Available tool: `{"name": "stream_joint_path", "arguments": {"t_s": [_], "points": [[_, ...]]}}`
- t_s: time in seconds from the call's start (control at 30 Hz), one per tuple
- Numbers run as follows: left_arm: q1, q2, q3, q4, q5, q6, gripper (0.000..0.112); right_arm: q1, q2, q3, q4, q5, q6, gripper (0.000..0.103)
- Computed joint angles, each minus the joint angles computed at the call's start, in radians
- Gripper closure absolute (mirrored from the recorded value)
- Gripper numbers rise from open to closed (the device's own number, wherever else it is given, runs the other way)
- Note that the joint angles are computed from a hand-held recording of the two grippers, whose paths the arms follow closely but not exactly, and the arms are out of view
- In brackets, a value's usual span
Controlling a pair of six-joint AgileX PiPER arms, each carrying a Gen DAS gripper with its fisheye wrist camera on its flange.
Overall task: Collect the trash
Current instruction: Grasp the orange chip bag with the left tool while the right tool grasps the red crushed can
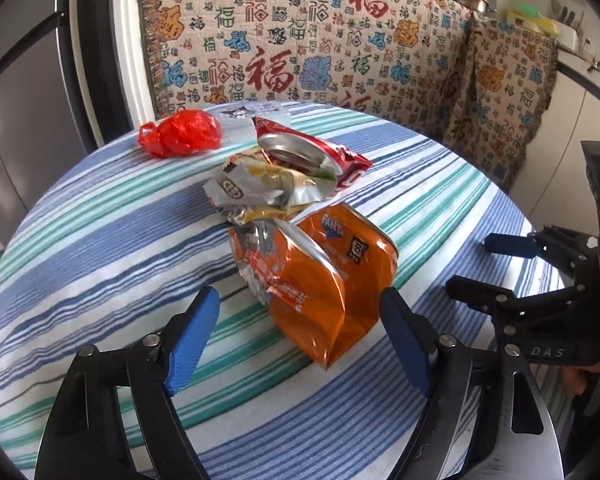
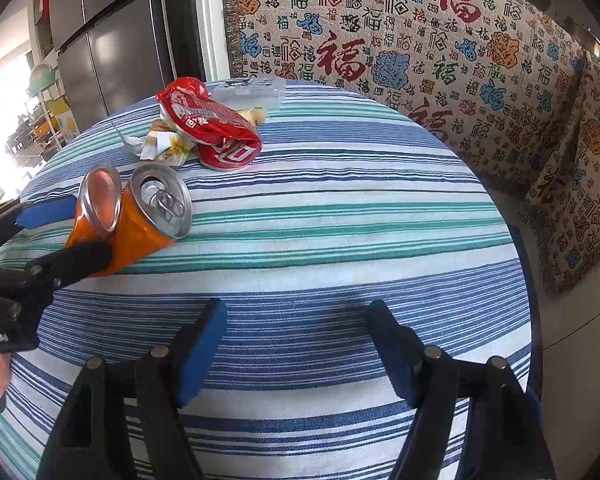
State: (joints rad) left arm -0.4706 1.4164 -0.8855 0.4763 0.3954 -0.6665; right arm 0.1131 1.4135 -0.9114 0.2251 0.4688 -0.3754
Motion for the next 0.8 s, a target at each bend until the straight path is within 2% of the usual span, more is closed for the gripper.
{"name": "stream_joint_path", "arguments": {"t_s": [0.03,0.1,0.17,0.27,0.33,0.5,0.6,0.7,0.8], "points": [[0.002,0.002,-0.003,-0.015,0.002,0.016,0.051,0.0,0.0,0.0,0.0,0.0,0.0,0.029],[0.022,0.004,-0.004,-0.098,-0.004,0.106,0.068,-0.001,0.0,-0.001,0.002,0.0,-0.002,0.029],[0.033,-0.012,0.008,-0.109,-0.018,0.119,0.073,-0.002,0.002,-0.002,0.008,0.0,-0.006,0.029],[0.031,-0.045,0.036,-0.019,-0.014,0.046,0.077,0.002,0.004,-0.001,0.003,-0.003,0.001,0.028],[0.039,-0.072,0.056,-0.013,-0.006,0.045,0.086,0.001,0.003,-0.001,0.005,-0.002,-0.001,0.029],[0.088,-0.154,0.116,-0.002,0.02,0.058,0.087,0.0,0.006,-0.002,0.021,-0.002,-0.014,0.027],[0.15,-0.193,0.147,-0.089,0.019,0.156,0.088,0.003,0.017,-0.014,0.088,-0.004,-0.096,0.027],[0.184,-0.205,0.168,-0.154,0.012,0.226,0.088,0.055,0.044,-0.054,0.059,-0.044,-0.098,0.028],[0.176,-0.208,0.17,-0.139,0.016,0.223,0.087,0.092,0.11,-0.142,0.123,-0.04,-0.207,0.028]]}}
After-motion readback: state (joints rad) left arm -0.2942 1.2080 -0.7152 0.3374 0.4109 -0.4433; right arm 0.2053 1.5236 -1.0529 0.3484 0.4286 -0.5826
